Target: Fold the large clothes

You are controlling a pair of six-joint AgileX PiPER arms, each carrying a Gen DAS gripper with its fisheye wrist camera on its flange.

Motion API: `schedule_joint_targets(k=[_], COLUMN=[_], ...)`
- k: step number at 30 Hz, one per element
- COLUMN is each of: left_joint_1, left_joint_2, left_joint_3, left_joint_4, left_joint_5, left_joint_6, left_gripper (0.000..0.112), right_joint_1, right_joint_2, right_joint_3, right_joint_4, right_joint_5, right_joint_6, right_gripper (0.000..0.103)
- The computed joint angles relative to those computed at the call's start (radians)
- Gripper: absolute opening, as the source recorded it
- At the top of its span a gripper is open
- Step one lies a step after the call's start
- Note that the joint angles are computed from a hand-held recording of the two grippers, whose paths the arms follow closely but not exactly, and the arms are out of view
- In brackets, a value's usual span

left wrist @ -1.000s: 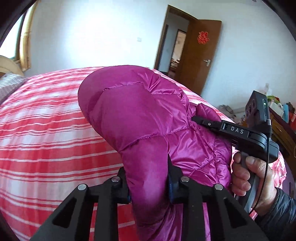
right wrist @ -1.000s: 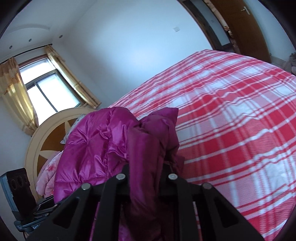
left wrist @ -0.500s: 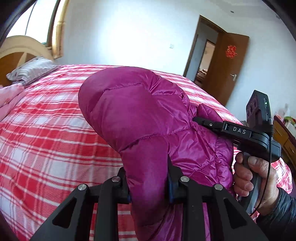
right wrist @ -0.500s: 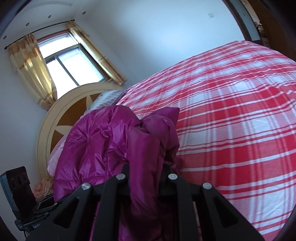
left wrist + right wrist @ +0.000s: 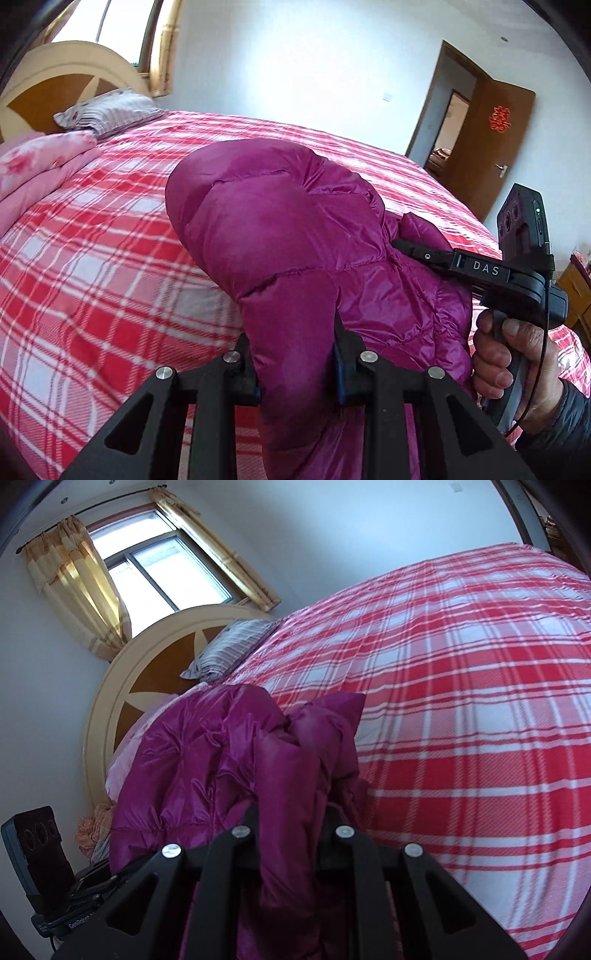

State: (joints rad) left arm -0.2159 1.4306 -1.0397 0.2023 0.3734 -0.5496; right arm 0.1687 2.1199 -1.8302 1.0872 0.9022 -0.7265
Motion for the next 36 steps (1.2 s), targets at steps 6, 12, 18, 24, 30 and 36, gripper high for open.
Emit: schedule_joint_targets(k=[6, 12, 18, 24, 30, 36], left_joint_1=[0.052, 0.073, 0.094, 0.095, 0.082, 0.077], left_joint_2=[-0.004, -0.003, -0.003, 0.002, 0.012, -0.019], left_joint_3=[0.063, 0.094, 0.129, 0.158, 0.185, 0.181], left_joint_4=[-0.096, -0.143, -0.179, -0.101, 0.093, 0.124], left_joint_5=[-0.049, -0.076, -0.097, -0.121, -0.154, -0.098], left_joint_6=[0.08, 0.116, 0.128, 0.023, -0.193, -0.269], left_gripper=[0.028, 0.033, 0.045, 0.059, 0.072, 0.077], right_joint_1=[0.048, 0.063, 0.082, 0.095, 0.115, 0.124], right_joint_2=[0.013, 0.016, 0.035, 0.064, 0.09, 0.096], right_joint_3=[0.007, 0.018, 0.0, -0.029, -0.071, -0.095], right_joint_4=[-0.023, -0.052, -0.1, -0.139, -0.227, -0.294], right_joint_5=[-0.025, -0.054, -0.071, -0.076, -0.077, -0.073], right_joint_6=[0.003, 0.016, 0.058, 0.096, 0.156, 0.19], right_gripper=[0.017, 0.017, 0.017, 0.018, 0.02, 0.029])
